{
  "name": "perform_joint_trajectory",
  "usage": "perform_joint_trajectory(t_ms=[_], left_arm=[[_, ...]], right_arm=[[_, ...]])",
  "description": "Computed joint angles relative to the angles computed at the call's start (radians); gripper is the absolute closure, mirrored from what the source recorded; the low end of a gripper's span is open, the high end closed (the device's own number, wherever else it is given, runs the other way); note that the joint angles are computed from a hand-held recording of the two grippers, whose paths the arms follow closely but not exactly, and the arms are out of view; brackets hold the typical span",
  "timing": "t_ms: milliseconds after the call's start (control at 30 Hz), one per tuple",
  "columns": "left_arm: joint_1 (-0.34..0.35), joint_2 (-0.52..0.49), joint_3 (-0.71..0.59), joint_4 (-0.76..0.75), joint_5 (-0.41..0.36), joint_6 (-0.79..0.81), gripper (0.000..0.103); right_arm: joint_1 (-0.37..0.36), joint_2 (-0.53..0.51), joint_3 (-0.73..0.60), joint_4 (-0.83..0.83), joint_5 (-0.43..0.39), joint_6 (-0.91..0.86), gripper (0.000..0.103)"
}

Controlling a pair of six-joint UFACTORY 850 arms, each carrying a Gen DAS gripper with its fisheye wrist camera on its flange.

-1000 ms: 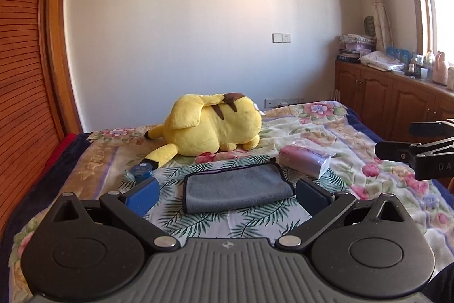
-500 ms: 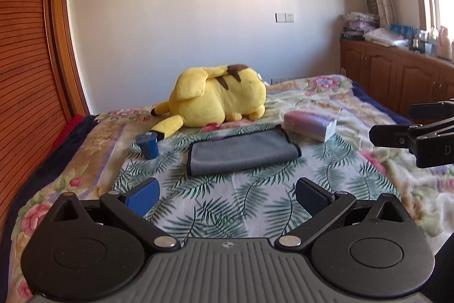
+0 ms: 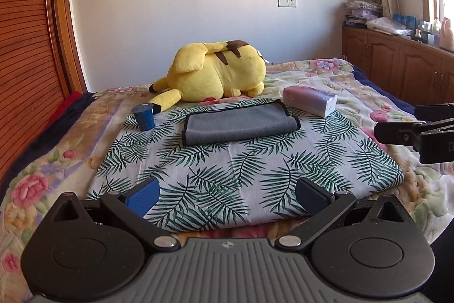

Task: Fold towel

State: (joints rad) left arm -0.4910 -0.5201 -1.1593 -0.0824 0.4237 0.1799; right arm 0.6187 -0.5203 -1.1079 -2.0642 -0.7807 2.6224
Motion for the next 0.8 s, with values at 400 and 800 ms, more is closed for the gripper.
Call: perform_joint_trajectory(t_ms=[400,800], left_arm=[[-0.004,-0.038,-0.004,-0.059,0.061,0.031,0.016],[0.007,-0.031,0.018,-0.056,0.112,-0.002,0.016]], right_arm=[[0.002,-0.037,-0.015,0.041,0.011,-0.033,0.000],[0.001,-0.049,-0.009,0.043,-0.009,-0.012,0.000]])
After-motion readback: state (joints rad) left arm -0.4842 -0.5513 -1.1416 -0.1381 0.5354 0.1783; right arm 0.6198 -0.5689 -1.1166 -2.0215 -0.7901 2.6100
